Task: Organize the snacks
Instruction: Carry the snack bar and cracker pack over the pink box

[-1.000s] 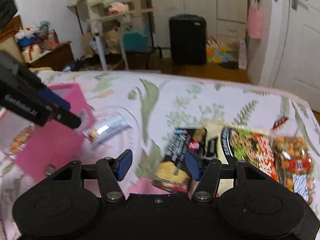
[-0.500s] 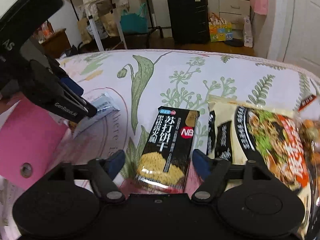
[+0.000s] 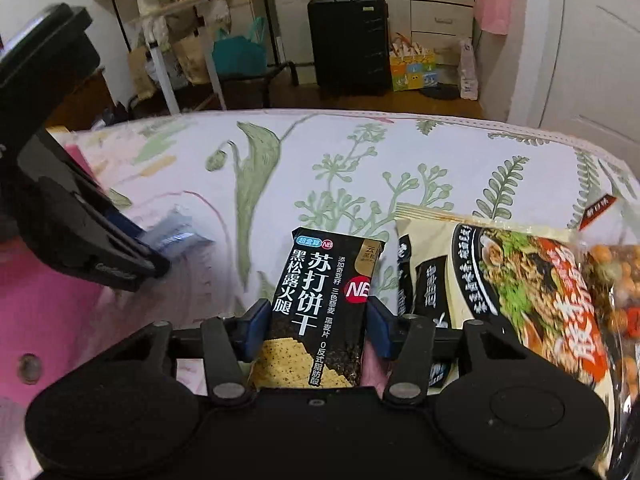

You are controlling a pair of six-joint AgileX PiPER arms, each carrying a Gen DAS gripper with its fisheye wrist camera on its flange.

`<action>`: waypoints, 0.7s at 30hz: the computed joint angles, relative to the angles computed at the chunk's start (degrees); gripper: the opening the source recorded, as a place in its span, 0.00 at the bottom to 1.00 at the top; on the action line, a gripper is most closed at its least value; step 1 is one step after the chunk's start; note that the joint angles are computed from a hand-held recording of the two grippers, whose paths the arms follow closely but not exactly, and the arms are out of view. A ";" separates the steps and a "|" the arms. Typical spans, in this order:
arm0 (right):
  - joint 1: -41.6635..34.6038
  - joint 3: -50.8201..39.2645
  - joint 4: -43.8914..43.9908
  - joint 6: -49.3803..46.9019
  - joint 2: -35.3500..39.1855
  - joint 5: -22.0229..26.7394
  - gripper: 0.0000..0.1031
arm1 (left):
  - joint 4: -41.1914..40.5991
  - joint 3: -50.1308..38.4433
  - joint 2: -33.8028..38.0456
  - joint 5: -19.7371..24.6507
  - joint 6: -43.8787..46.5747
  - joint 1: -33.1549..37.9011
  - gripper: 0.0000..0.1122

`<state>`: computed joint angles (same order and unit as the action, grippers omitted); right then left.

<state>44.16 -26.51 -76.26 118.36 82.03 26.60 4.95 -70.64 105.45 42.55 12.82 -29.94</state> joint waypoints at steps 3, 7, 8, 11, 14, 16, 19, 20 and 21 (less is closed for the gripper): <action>2.59 0.72 2.88 0.87 -2.22 0.58 0.54 | -4.24 2.87 -3.78 -1.16 3.04 0.97 0.21; 6.57 -0.35 11.35 -2.90 -3.97 2.82 0.54 | -9.98 6.44 -9.37 0.50 7.02 2.33 0.21; 7.97 -1.07 14.11 -4.58 -4.25 4.11 0.54 | -10.81 7.38 -10.60 1.06 8.18 2.41 0.21; 11.56 -2.12 17.17 -5.77 -4.78 7.14 0.54 | -11.87 10.45 -14.03 2.33 10.20 2.16 0.21; 13.79 -3.38 22.74 -9.60 -6.13 9.70 0.54 | -11.42 13.30 -17.58 3.71 10.63 1.42 0.21; 15.17 -4.09 26.23 -12.04 -7.70 11.29 0.54 | -11.59 14.50 -19.56 4.82 11.29 1.54 0.21; 18.37 -5.66 31.58 -15.52 -10.15 14.72 0.54 | -12.34 15.86 -23.04 7.14 11.93 2.17 0.21; 20.28 -5.98 31.95 -15.22 -11.21 16.08 0.54 | -12.99 16.37 -24.28 7.69 12.37 2.73 0.21; 22.39 -6.27 32.05 -14.62 -12.08 17.51 0.54 | -13.82 17.02 -25.94 8.55 12.97 3.52 0.21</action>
